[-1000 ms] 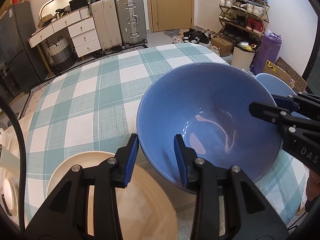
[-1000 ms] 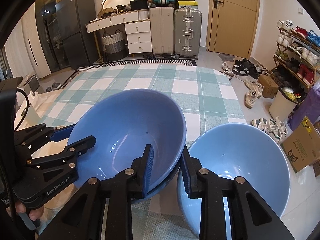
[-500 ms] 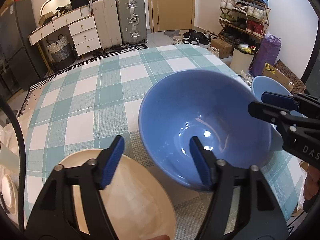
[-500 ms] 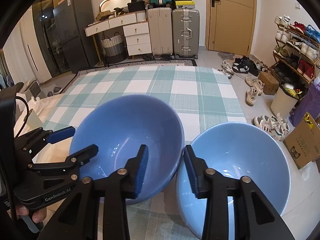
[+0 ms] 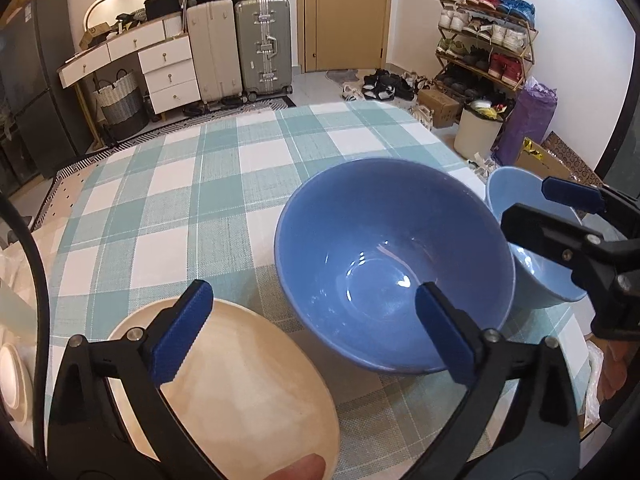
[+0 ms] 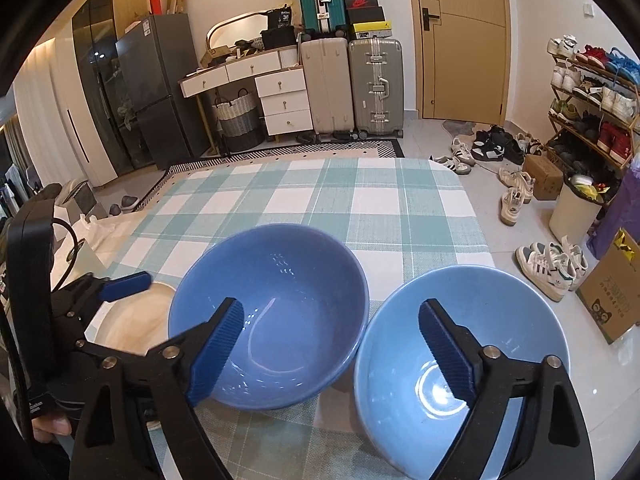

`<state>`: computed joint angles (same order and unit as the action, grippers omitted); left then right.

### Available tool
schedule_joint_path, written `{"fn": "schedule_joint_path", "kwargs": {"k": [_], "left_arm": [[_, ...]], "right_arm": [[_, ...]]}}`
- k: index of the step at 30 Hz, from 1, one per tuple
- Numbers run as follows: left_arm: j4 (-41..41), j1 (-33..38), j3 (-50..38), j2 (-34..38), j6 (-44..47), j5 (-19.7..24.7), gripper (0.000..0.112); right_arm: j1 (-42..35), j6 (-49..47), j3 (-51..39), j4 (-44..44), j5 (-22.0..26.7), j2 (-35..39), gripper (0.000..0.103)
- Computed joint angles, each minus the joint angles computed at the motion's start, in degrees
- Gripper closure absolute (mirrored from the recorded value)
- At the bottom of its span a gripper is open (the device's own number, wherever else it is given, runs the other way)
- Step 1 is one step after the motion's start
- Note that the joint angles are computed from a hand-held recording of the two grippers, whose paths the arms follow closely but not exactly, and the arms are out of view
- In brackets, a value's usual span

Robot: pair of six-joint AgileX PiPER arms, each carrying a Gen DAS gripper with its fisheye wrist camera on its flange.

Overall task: Organize plates and bowls
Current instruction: 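Open both tools to release the bowl rim and pull back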

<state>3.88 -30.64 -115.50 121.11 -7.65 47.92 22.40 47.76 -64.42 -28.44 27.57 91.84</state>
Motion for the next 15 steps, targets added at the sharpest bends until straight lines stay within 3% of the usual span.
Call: {"fn": "schedule_joint_path", "kwargs": {"k": [15], "left_arm": [[-0.97,-1.99,4.1,-5.24,0.24,-0.23,0.012]], "right_arm": [[0.41,6.05,4.27,-5.85,1.92,-7.35,0.004]]}}
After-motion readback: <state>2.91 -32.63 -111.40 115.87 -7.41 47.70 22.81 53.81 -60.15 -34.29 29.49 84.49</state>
